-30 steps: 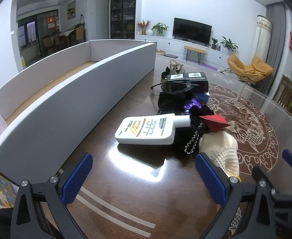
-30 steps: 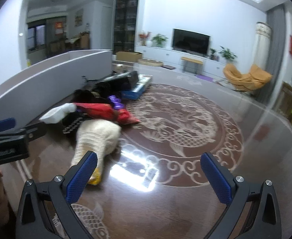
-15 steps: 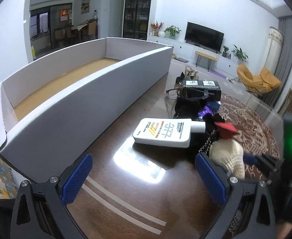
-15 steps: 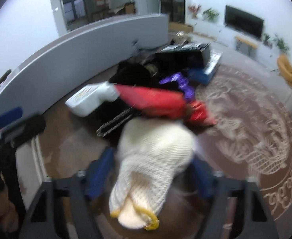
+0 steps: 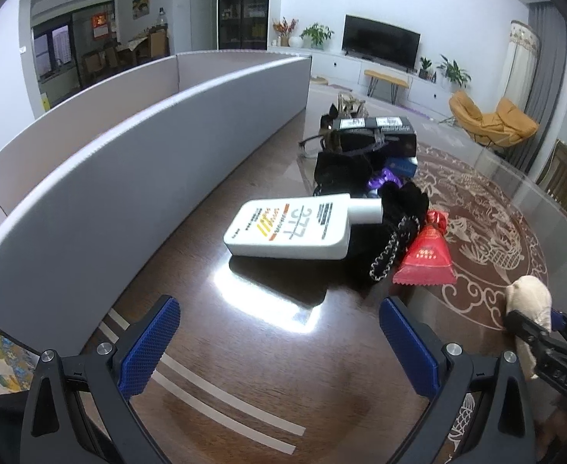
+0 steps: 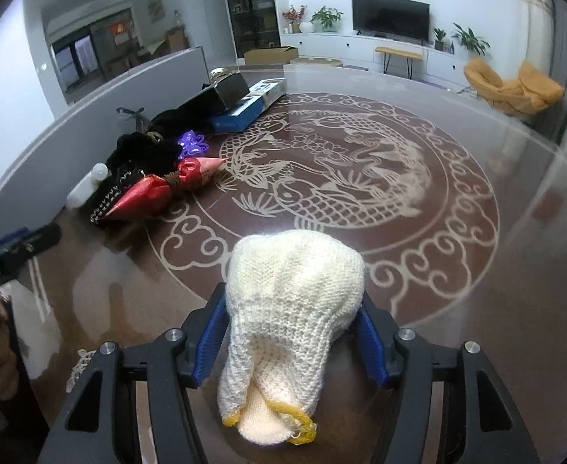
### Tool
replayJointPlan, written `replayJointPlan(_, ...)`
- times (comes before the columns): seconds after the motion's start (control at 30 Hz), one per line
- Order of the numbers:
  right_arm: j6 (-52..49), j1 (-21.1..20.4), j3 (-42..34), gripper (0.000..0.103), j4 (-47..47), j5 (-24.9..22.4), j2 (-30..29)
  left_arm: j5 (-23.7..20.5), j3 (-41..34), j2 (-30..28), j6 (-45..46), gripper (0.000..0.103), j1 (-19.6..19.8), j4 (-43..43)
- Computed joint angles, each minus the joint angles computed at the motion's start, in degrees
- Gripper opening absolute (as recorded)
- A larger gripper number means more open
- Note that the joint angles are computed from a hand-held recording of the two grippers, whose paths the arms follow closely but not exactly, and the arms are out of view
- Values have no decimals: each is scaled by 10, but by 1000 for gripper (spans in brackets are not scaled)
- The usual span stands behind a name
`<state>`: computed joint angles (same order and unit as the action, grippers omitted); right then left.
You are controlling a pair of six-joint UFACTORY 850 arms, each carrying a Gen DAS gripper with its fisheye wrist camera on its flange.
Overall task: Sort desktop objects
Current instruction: 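Grasp the cream knitted glove from the pile with the right tool, then grasp the red wrapped candy package with the left tool while the right tool holds the glove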
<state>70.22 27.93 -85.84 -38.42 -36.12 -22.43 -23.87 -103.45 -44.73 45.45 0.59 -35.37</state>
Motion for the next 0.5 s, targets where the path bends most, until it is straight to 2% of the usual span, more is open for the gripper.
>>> replayJointPlan(0.1, 7, 8, -13, 64, -4, -16, -8, 1, -2, -2, -10, 103, -3, 15)
replayJointPlan(0.13, -1, 11, -21, 69, -3, -26, -14, 1, 2, 0, 2, 103, -3, 6)
replayJointPlan(0.2, -21, 15, -37, 81, 3, -44, -26, -14, 4, 3, 51, 103, -2, -30)
replayJointPlan(0.27, -25, 17, -45, 82, 0, -52, -36, -38, 6, 7, 137, 103, -2, -94)
replayJointPlan(0.3, -25, 18, -45, 82, -2, -55, -37, -51, -1, 5, 154, 103, -5, -99)
replayJointPlan(0.4, -15, 17, -34, 82, -4, -43, -28, -90, -44, -14, 137, 103, -25, -53)
replayJointPlan(0.5, 6, 15, -20, 82, -10, -33, -17, -100, -96, -40, 106, 103, -53, 1)
